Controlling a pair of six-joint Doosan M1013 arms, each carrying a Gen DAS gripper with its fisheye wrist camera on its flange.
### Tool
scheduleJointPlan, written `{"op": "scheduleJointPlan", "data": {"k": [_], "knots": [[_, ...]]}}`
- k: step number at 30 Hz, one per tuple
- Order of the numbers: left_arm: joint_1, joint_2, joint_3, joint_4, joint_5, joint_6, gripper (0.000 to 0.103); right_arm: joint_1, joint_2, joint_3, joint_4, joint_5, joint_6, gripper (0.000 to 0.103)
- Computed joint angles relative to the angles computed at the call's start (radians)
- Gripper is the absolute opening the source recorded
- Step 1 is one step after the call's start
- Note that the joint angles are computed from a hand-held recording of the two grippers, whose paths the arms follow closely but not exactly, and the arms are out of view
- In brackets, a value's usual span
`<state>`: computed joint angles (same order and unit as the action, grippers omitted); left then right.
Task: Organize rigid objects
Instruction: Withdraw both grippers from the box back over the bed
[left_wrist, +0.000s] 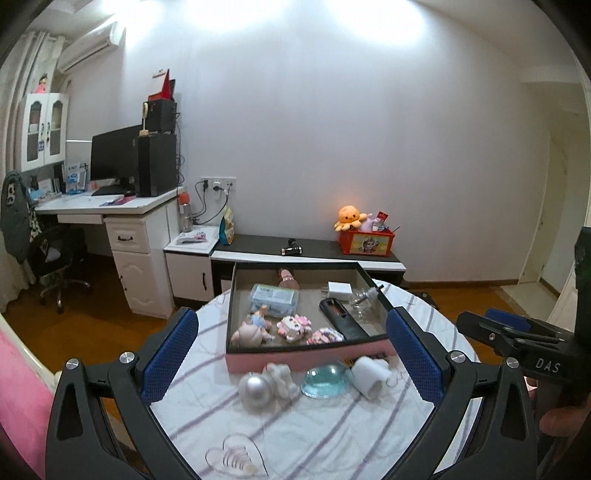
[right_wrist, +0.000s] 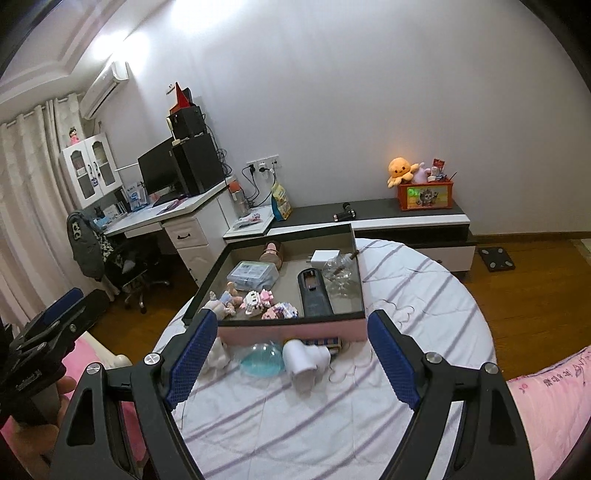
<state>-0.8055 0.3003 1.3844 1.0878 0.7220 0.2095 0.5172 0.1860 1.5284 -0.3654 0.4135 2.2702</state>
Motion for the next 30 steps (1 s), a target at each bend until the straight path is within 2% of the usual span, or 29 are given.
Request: {"op": "scheduleJointPlan", "data": {"k": [3, 8, 16, 30], "knots": [[-0.015, -0.011, 0.020, 0.007, 0.013, -0.021, 0.103, 0.019, -0.020, 0.033, -0.123, 0.002, 0.118, 0.085], [-0.034, -0.025, 0.048, 0.002, 0.028, -0.042, 0.103, 0.042, -0.043, 0.075, -0.210, 0.000, 0.195, 0.085], [-0.049, -0.043, 0.087, -0.001, 0.046, -0.081, 0.103, 0.045, -0.057, 0.114, -0.153, 0.000, 0.158, 0.085], [-0.053, -0.039, 0.085, -0.014, 0.048, -0.069, 0.103, 0.049, -0.065, 0.124, -0.157, 0.001, 0.165, 0.085]]}}
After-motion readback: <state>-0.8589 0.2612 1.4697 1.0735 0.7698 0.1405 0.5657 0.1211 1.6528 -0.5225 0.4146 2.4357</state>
